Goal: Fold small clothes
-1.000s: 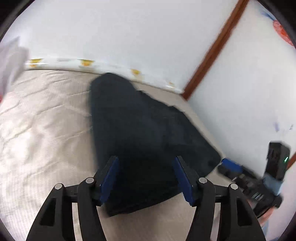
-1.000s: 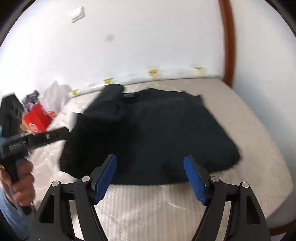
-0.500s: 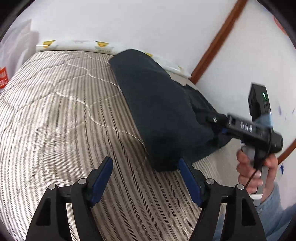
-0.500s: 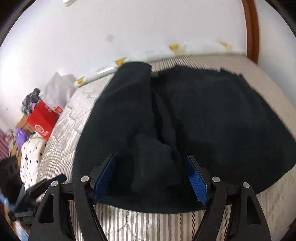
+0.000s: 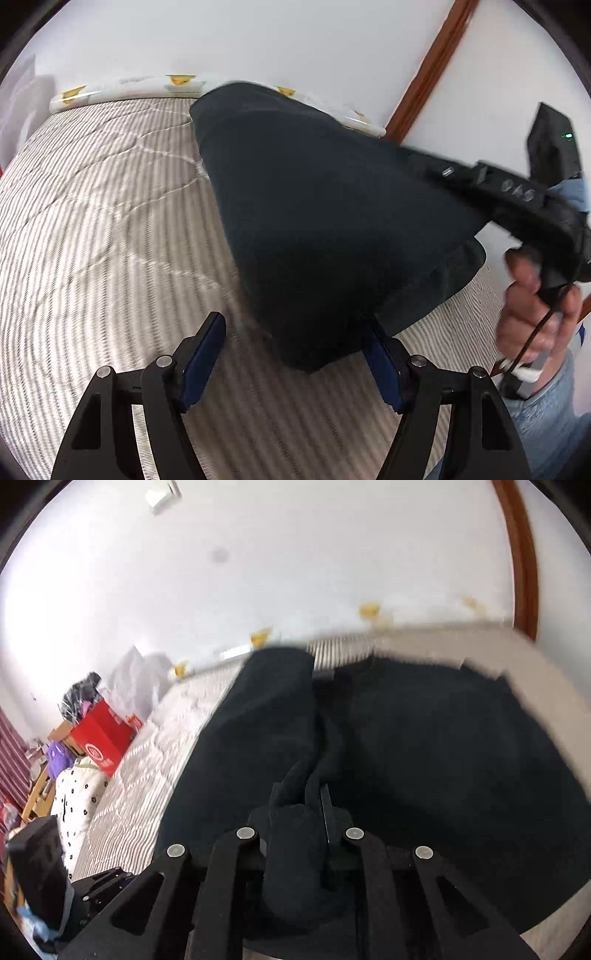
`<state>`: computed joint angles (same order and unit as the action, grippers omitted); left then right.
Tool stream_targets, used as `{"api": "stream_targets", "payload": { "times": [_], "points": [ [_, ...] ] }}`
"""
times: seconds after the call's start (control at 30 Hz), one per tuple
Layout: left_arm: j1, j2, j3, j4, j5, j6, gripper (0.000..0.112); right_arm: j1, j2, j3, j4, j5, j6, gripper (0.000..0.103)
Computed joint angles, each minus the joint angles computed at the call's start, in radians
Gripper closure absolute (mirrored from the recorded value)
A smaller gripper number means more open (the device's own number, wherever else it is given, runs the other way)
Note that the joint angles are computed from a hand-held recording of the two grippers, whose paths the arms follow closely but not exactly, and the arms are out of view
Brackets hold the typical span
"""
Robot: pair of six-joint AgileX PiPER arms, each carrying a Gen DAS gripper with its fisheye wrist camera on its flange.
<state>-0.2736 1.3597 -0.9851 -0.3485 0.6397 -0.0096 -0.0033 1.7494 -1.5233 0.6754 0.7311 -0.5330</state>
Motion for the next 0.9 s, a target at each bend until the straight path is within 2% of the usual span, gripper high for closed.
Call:
{"api": "stream_targets", "payload": {
  "times": [0.17,0.27,0.43,0.57,0.7,0.73,0.8,0.87,0.9],
  "points": [
    [-0.139,0.064,-0.096,0.191,-0.002,-0.196,0.041,-0.121,-0.013,-0.035,-0.023,-0.004,-0.040,0.088],
    [-0.210,0.112,-0.154,0.312,0.012,-0.307,0.041,-0.178,-0.021,-0.029,-0.041,-0.040,-0.062,0.089],
    [-0.281,0.179,-0.220,0.354,0.022,-0.361,0.041,-0.303,-0.008,-0.029,-0.023,-0.058,-0.119,0.089],
    [-0.344,0.208,-0.247,0.466,0.026,-0.467,0.041,-0.380,0.068,-0.038,0.018,-0.012,-0.174,0.089],
    [-0.350,0.229,-0.270,0.485,0.038,-0.497,0.043,-0.411,0.097,-0.008,0.046,0.026,-0.199,0.084],
    [-0.350,0.228,-0.268,0.489,0.035,-0.504,0.046,-0.415,0.088,0.008,0.054,0.023,-0.200,0.081],
    [-0.354,0.218,-0.254,0.483,0.019,-0.508,0.052,-0.434,0.057,0.059,0.097,0.017,-0.224,0.067],
    [-0.353,0.221,-0.254,0.481,0.007,-0.494,0.056,-0.457,0.047,0.082,0.114,0.031,-0.231,0.046],
    [-0.363,0.217,-0.249,0.511,0.009,-0.523,0.058,-0.468,0.048,0.088,0.120,0.046,-0.224,0.040]
  ]
}}
